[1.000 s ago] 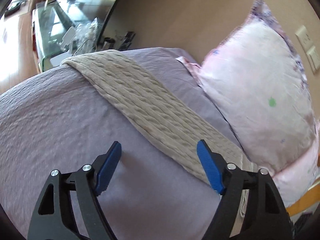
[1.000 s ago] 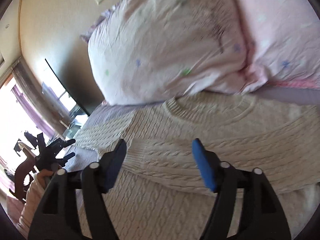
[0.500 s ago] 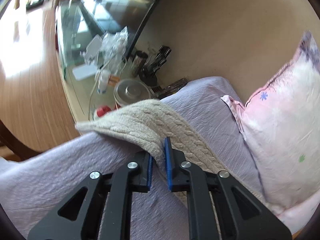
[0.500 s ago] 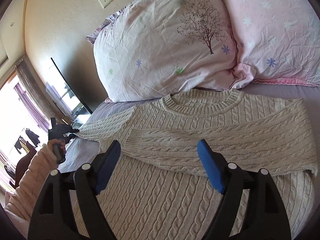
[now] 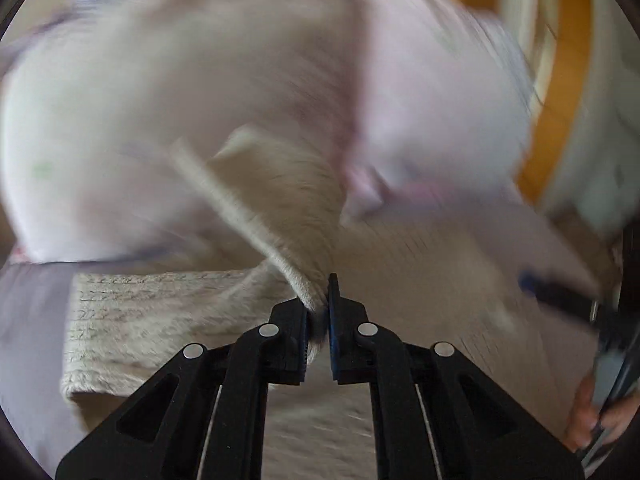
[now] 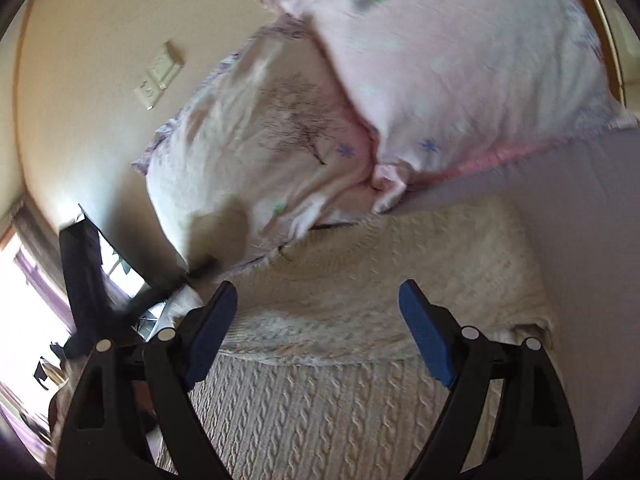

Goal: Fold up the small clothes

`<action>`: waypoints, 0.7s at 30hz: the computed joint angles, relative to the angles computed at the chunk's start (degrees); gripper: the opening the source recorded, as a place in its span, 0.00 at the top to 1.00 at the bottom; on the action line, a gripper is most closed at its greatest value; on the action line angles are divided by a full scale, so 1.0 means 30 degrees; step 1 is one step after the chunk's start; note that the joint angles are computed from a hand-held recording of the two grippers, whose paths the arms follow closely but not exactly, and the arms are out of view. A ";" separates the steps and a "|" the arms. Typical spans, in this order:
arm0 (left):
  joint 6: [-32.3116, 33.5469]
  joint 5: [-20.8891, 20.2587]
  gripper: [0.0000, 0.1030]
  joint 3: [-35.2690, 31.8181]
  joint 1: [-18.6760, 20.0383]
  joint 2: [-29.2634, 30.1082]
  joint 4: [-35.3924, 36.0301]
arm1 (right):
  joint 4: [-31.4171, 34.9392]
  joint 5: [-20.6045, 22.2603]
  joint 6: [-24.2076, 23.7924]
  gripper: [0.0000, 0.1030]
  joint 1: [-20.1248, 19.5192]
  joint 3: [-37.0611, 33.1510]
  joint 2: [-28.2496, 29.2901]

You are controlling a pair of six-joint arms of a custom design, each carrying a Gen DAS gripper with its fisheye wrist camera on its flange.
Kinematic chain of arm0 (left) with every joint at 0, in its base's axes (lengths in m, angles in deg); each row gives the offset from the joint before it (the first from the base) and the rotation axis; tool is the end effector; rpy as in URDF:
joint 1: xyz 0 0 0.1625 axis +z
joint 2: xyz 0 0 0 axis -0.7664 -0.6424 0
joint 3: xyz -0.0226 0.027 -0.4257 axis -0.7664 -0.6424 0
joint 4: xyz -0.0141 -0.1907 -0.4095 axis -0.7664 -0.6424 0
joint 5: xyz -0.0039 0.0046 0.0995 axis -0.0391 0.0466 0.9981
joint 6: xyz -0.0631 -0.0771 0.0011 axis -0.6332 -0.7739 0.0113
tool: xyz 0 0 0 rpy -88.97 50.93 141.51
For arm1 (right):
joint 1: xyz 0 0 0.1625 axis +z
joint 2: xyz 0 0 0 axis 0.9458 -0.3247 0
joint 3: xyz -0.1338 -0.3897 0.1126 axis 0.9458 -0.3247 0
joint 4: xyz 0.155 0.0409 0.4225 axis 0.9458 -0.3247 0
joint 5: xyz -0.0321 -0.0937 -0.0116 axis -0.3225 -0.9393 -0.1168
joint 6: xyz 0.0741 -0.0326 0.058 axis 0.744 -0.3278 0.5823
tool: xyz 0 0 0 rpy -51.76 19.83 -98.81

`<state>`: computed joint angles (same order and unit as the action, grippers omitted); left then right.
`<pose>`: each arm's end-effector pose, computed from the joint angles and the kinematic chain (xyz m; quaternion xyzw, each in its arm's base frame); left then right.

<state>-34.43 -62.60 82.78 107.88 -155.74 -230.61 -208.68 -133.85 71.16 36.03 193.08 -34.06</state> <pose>-0.1648 -0.6283 0.2962 0.2726 0.8751 -0.2942 0.2707 0.3061 -0.5889 0.1197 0.1323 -0.9192 0.3704 0.0175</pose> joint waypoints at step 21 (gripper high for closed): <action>-0.0573 0.3554 0.45 0.6829 -0.0481 -0.7528 -0.1236 | 0.6996 -0.5375 0.1714 0.50 0.1009 -0.7157 0.4488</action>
<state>-36.15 -51.93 103.27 106.44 -178.33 -234.31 -187.69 -149.98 76.30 39.06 171.61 -20.59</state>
